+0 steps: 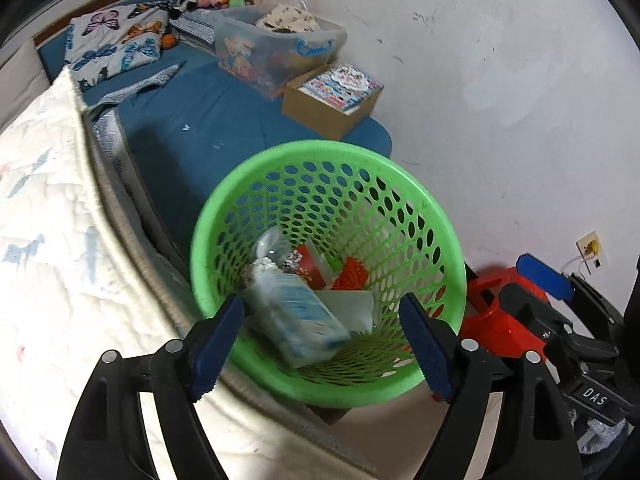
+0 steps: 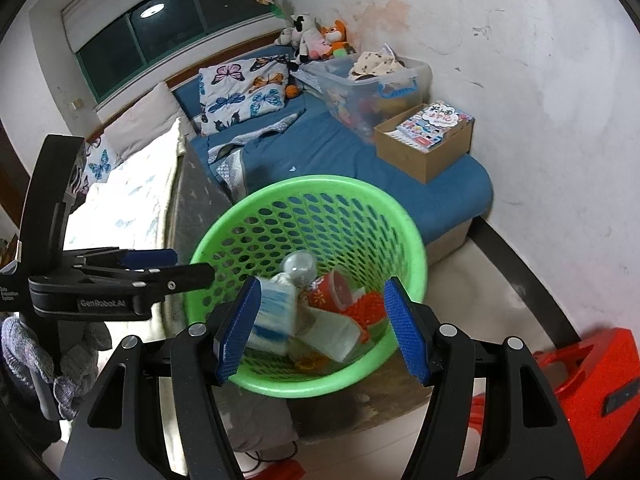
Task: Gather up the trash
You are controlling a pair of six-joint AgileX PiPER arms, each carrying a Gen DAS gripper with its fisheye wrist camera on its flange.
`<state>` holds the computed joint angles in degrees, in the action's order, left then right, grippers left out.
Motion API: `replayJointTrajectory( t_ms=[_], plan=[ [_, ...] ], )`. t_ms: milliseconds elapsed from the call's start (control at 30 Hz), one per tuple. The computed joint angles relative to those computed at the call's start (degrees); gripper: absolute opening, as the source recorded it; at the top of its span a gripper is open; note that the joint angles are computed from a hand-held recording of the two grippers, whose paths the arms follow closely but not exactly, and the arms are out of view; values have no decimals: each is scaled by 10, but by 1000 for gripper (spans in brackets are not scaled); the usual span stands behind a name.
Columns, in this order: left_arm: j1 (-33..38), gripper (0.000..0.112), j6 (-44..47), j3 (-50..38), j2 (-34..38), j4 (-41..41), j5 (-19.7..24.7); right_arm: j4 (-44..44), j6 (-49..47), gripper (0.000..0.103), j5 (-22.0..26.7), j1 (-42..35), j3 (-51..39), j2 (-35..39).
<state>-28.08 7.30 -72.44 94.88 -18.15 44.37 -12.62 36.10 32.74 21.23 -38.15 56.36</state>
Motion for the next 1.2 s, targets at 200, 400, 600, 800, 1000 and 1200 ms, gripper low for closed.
replayJointTrajectory(
  t_ms=[200, 400, 600, 800, 1000, 1200],
  plan=[
    [27, 79, 15, 45, -64, -5, -4, -59, 91, 65, 18, 69, -2, -8],
    [59, 84, 36, 110, -145, -9, -14, -148, 208, 68, 55, 166, -22, 3],
    [116, 88, 69, 165, -229, -10, -11, -226, 316, 72, 97, 270, -44, 23],
    [219, 93, 139, 200, -306, -45, 25, -279, 389, 76, 141, 356, -77, 61],
    [353, 95, 237, 224, -376, -93, 76, -312, 448, 80, 167, 426, -110, 103],
    [526, 95, 362, 241, -418, -168, 149, -326, 479, 83, 179, 470, -141, 134]
  ],
)
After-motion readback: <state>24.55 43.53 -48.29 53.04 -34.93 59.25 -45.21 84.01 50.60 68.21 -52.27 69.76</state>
